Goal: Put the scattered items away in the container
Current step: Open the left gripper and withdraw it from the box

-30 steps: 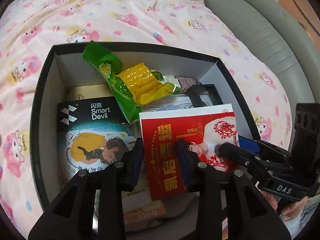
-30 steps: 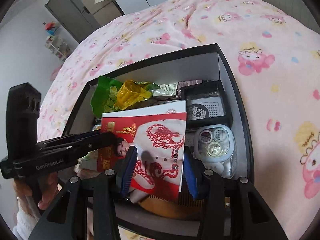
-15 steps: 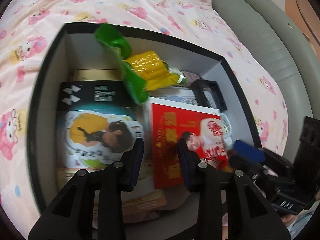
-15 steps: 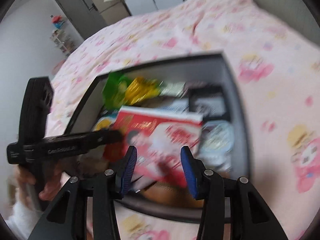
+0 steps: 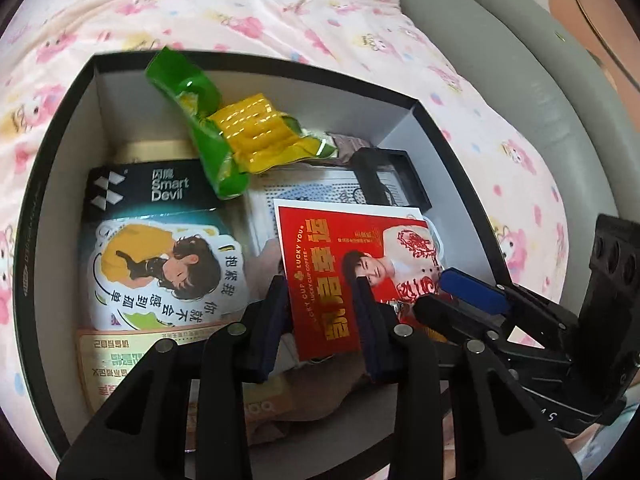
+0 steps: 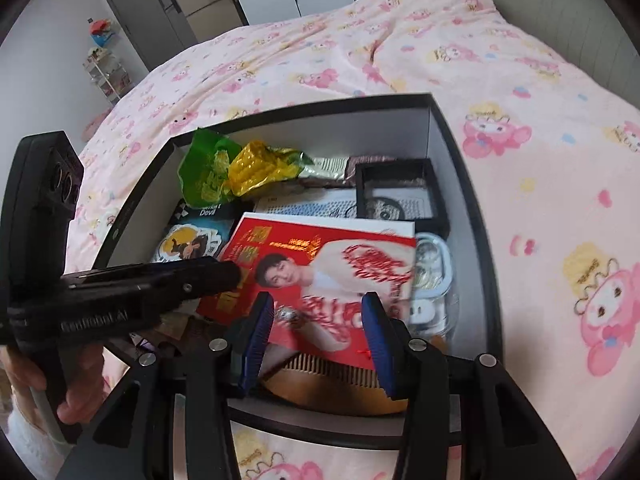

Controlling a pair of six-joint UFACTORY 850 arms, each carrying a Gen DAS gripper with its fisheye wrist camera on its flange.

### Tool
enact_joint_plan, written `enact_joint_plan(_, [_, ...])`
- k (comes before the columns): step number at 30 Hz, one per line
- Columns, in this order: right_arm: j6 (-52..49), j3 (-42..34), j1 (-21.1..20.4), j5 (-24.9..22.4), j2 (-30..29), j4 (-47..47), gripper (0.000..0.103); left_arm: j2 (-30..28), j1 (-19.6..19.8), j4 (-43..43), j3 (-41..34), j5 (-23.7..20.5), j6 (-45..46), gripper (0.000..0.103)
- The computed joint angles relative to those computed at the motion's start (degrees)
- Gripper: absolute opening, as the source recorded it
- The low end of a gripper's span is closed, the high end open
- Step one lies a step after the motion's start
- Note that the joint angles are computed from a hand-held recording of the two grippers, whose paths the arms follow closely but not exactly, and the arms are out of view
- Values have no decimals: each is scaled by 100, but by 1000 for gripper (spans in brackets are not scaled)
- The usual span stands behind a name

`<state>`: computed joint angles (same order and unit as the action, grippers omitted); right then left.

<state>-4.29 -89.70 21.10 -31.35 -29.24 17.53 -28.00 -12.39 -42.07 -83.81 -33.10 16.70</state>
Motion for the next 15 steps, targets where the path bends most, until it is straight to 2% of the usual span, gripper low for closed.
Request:
enact_joint_plan(3, [156,120,25,126,102,-111,41,198,12,-328,205,174,356,33])
enact_joint_plan(9, [756,573,160,649,563,-812,42,772,-79,-286,719,561,561,33])
enact_joint_plan(13, [421,944,198,926,894,-223,42,1184,-208,-642,1133,739,819,35])
enact_joint_plan(15, [342,1083,251,977,1046,-132,42,1222,-287,-402,1092,816,578,35])
